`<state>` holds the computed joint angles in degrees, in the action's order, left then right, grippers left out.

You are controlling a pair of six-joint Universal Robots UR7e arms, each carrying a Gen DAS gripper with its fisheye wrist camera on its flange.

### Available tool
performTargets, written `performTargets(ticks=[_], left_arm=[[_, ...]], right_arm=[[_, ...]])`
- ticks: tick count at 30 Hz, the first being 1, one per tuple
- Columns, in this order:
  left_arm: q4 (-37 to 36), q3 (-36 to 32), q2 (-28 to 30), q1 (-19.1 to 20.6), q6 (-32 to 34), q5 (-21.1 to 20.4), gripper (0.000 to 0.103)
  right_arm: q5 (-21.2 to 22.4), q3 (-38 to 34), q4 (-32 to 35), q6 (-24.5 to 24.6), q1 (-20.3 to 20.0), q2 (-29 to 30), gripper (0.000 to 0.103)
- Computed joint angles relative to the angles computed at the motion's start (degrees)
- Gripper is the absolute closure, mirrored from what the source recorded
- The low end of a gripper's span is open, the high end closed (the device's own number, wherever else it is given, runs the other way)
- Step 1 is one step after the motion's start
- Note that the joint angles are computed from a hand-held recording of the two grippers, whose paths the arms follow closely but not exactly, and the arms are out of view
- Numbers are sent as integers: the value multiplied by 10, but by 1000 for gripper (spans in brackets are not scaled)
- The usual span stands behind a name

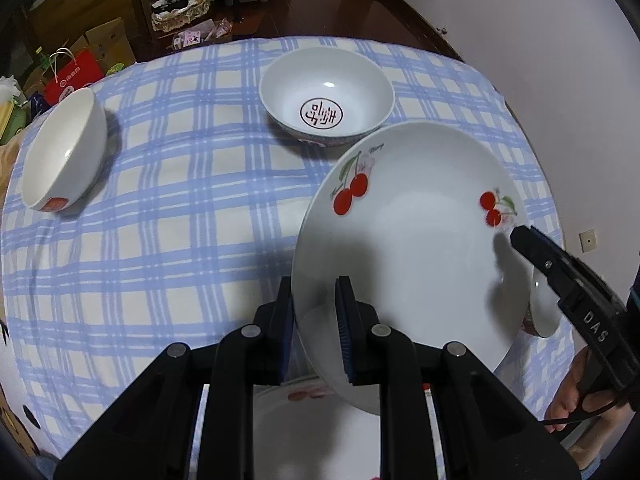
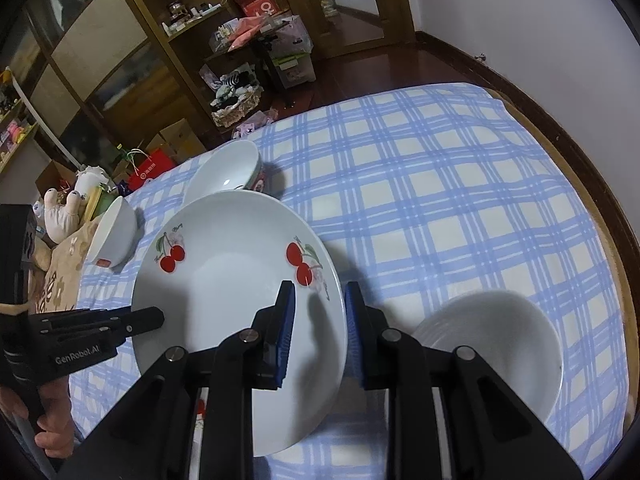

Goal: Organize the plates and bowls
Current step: 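Lift the third cherry plate off the cloth with both grippers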

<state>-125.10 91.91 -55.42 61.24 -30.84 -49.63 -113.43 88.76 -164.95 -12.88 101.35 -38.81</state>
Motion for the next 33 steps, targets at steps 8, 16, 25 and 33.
performTargets(ticks=[8, 16, 25, 33], left_arm=[[10, 38, -46, -23, -25, 4, 84], [39, 91, -107, -49, -70, 14, 84], [59, 152, -175, -81, -112, 26, 84], [65, 194, -216, -100, -132, 18, 84]], right_arm=[[4, 39, -4, 9, 18, -28, 77], [16, 79, -25, 13, 48, -55, 77], [14, 132, -47, 32, 78, -83, 77], [4, 177, -70, 47, 91, -103, 77]])
